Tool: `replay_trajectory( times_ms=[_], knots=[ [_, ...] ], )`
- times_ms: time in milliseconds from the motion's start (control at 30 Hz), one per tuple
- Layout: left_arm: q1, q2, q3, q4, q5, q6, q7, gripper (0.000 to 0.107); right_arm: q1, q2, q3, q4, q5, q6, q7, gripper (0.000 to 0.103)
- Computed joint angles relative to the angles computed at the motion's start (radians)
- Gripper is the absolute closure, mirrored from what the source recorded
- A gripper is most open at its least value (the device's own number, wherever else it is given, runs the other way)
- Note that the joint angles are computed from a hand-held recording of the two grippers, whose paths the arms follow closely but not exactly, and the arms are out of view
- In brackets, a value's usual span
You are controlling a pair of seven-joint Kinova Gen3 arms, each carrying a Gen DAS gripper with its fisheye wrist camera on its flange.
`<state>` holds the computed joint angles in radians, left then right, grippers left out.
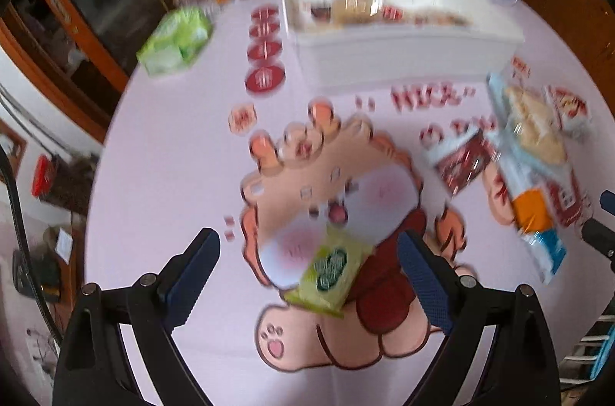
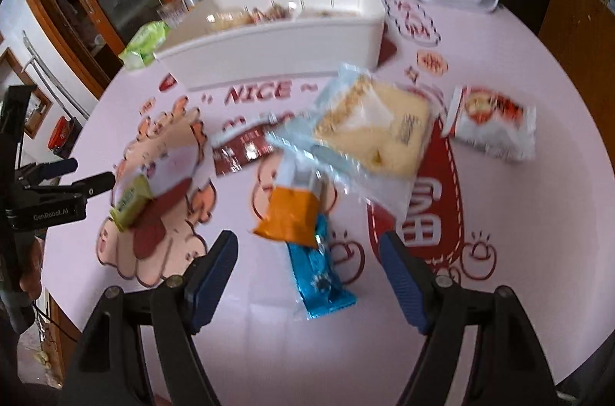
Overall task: Organize snacks
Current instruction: 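Grasp the green packet with the left tool while the right tool grasps the blue wrapper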
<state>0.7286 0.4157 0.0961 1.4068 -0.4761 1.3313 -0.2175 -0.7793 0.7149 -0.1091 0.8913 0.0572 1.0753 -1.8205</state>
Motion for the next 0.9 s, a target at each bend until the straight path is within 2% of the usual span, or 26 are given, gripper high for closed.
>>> replay_trajectory(
  times_ms=[267, 433, 567, 733, 800, 867, 900],
  knots=[
    [-0.071, 0.004, 0.012, 0.12, 0.126, -0.149, -0.025, 0.015, 0.009, 0.047, -0.006, 0.002, -0.016, 0.029, 0.018, 0.027],
    [-0.077, 0.018, 0.008, 0.141, 0.149, -0.175, -0.04, 0.015, 0.0, 0.068, -0.003, -0.011, -0.013, 0.042, 0.03, 0.027],
    [-0.078, 0.026, 0.002, 0.147, 0.157, -0.179, -0.043, 0.017, -0.009, 0.094, 0.002, -0.043, -0.01, 0.077, 0.035, 0.035],
    [-0.088, 0.021, -0.002, 0.167, 0.169, -0.208, -0.048, 0.02, -0.041, 0.089, 0.023, -0.024, 0.036, 0.059, 0.042, 0.039],
    [-0.095, 0.006, -0.002, 0.185, 0.174, -0.236, -0.049, 0.026, -0.062, 0.089, 0.036, -0.022, 0.065, 0.058, 0.04, 0.047],
    [-0.119, -0.011, 0.009, 0.212, 0.184, -0.289, -0.056, 0.042, -0.061, 0.087, 0.029, -0.017, 0.07, 0.049, 0.051, 0.057],
    [-0.115, -0.012, 0.001, 0.212, 0.187, -0.293, -0.063, 0.045, -0.061, 0.088, 0.027, -0.02, 0.071, 0.051, 0.056, 0.059]
  ],
)
